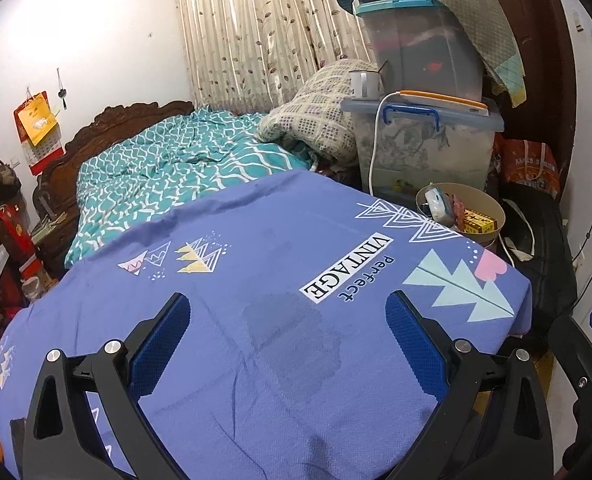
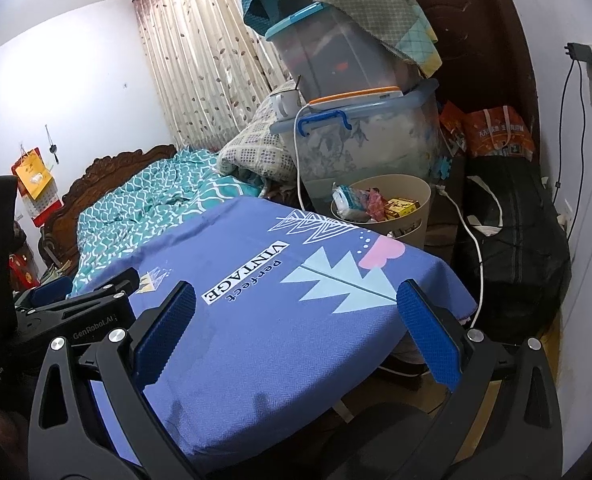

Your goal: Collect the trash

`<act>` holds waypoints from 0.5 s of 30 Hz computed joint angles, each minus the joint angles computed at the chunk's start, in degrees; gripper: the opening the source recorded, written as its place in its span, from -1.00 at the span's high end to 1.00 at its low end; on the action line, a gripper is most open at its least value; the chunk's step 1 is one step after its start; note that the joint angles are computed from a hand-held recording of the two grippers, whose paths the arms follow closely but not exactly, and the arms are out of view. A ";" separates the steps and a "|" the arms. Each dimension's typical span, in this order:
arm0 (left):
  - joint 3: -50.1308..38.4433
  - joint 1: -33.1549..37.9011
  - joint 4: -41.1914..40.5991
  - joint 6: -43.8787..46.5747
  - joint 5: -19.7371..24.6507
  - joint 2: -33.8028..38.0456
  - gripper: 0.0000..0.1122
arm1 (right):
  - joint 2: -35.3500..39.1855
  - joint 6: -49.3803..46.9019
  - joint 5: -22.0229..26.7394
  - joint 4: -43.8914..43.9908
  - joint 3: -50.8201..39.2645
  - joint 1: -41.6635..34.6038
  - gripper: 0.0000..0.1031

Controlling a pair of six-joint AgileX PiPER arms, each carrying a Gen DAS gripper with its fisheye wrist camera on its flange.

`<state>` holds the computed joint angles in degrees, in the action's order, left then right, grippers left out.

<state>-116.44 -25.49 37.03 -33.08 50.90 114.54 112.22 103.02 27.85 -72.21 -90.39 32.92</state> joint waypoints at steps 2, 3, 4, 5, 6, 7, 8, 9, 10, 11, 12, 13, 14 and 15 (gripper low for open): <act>-0.24 0.07 -0.01 -0.09 0.39 0.16 -0.68 | 0.04 0.06 0.05 0.01 -0.04 0.01 -0.93; -0.21 0.19 -0.34 0.11 0.28 0.18 -0.68 | 0.03 0.15 0.00 -0.03 -0.03 0.01 -0.93; -0.45 0.29 -0.61 0.36 0.44 0.35 -0.68 | 0.04 0.19 -0.07 -0.04 -0.01 -0.01 -0.93; -0.65 0.35 -0.69 0.45 0.63 0.52 -0.68 | 0.07 0.21 -0.11 -0.05 -0.02 -0.02 -0.93; -0.95 0.35 -0.76 0.56 1.18 0.71 -0.68 | 0.08 0.21 -0.16 -0.09 -0.02 -0.03 -0.93; -2.11 0.31 -0.75 0.72 2.67 1.46 -0.68 | 0.07 0.18 -0.20 -0.16 -0.01 -0.04 -0.93; -2.27 0.54 -1.42 1.20 2.68 1.59 -0.68 | 0.11 0.17 -0.25 -0.20 -0.04 -0.05 -0.93; -2.31 0.70 -1.78 1.38 2.68 1.68 -0.68 | 0.13 0.32 -0.31 -0.39 0.03 -0.03 -0.93; -2.27 0.85 -2.03 1.38 2.68 1.73 -0.68 | 0.17 0.54 -0.21 -0.59 0.04 0.06 -0.93; -2.17 0.90 -2.05 1.35 2.62 1.68 -0.68 | 0.18 0.51 -0.12 -0.51 0.01 0.11 -0.93; -2.00 0.88 -1.96 1.26 2.49 1.59 -0.68 | 0.20 0.47 -0.18 -0.44 0.03 0.08 -0.93; -2.11 0.90 -2.02 1.41 2.48 1.64 -0.68 | 0.19 0.42 -0.20 -0.28 0.04 0.08 -0.93; -2.09 0.86 -1.97 1.44 2.40 1.62 -0.68 | 0.22 0.50 -0.17 -0.21 0.05 0.09 -0.93; -1.81 0.84 -1.85 1.42 2.14 1.50 -0.68 | 0.20 0.51 -0.14 -0.12 0.07 0.08 -0.93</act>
<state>-118.25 -24.66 35.17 -31.66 53.04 116.05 112.41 103.52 27.71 -72.33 -90.32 33.00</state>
